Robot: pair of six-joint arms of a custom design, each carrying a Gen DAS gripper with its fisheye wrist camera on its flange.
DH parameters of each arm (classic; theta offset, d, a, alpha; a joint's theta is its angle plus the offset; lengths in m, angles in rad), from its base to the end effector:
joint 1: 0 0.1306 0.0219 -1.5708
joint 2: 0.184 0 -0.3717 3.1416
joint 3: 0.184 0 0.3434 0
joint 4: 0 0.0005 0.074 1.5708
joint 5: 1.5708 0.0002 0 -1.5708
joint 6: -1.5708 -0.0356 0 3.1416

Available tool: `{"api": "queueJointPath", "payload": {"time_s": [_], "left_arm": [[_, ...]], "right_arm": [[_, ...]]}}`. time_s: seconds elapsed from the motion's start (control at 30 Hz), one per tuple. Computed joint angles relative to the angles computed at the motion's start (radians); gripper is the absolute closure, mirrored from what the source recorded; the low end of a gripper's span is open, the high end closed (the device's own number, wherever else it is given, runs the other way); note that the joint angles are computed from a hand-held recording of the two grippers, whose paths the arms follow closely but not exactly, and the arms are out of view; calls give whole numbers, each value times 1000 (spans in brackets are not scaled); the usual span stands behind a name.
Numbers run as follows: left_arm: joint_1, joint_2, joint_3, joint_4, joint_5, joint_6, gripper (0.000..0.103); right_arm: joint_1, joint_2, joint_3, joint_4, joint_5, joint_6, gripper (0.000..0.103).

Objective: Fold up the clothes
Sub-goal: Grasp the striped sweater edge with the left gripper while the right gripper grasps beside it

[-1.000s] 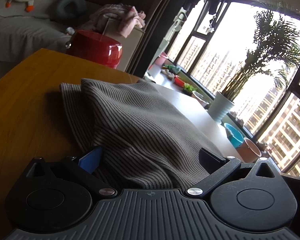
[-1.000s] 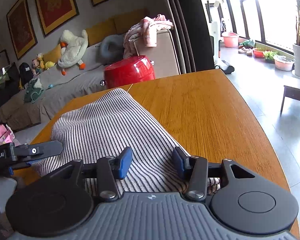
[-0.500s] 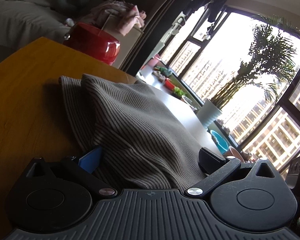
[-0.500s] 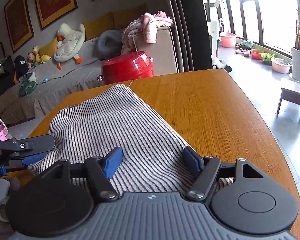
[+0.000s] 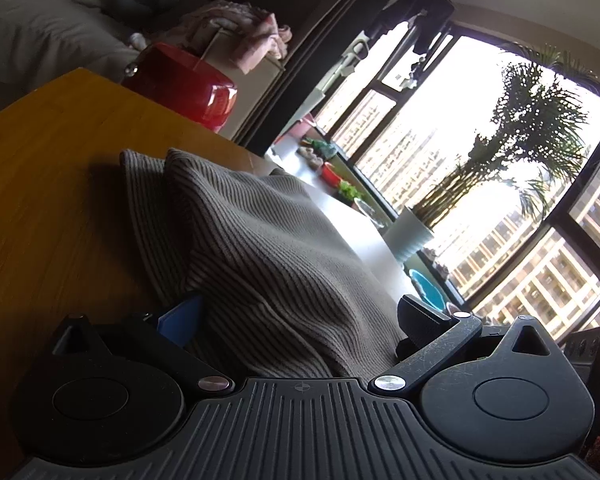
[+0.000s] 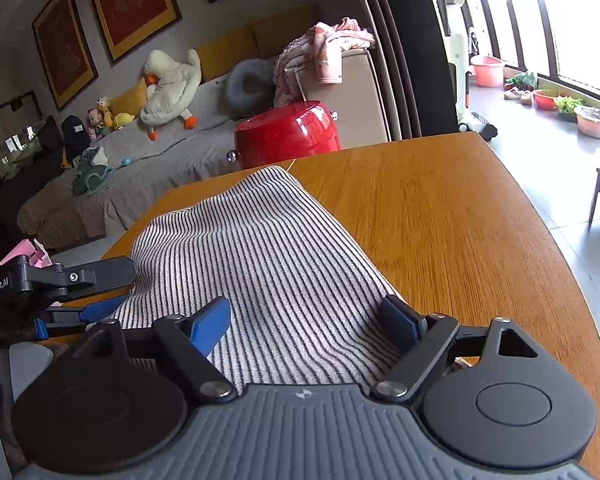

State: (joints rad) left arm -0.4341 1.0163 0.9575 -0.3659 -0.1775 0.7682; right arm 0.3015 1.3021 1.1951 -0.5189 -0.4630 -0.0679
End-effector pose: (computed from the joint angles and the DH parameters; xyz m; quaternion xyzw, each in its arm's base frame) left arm 0.3013 -0.1333 0.4118 -0.1865 0.8173 -0.2440 0.4875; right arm 0.3942 0.1387 0.4021 -0.2047 0.8486 0.2822 0.3979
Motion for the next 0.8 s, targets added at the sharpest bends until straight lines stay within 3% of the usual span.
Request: {"api": "queueJointPath", "payload": {"time_s": [0.1,0.17,0.37,0.43,0.6,0.7,0.77,0.8], "left_arm": [[-15,17,30,-45,-22,-21,0],[-27,33,55,-81,-41,-40,0],[-79,87,143,-214,-138,-108,0],[-79,108,174,-258,-155,-145,0],[-67,129,218,-342,-189,-200,0],[-74,93,203,-378,-211,-206,0],[-98,47,183,-387,-221,-201,1],[-111,25,173,-393,-227,-199,4]], "right_arm": [[-11,4,5,-8,-34,-1,17],[-21,19,27,-42,-84,26,7],[11,-29,22,-145,-28,126,5],[16,-57,8,-190,-69,147,0],[8,-108,7,-303,-158,264,1],[-28,-180,-38,-189,-157,274,1],[-32,-214,-54,-128,-122,339,11],[-29,-220,-51,-121,-99,367,25]]}}
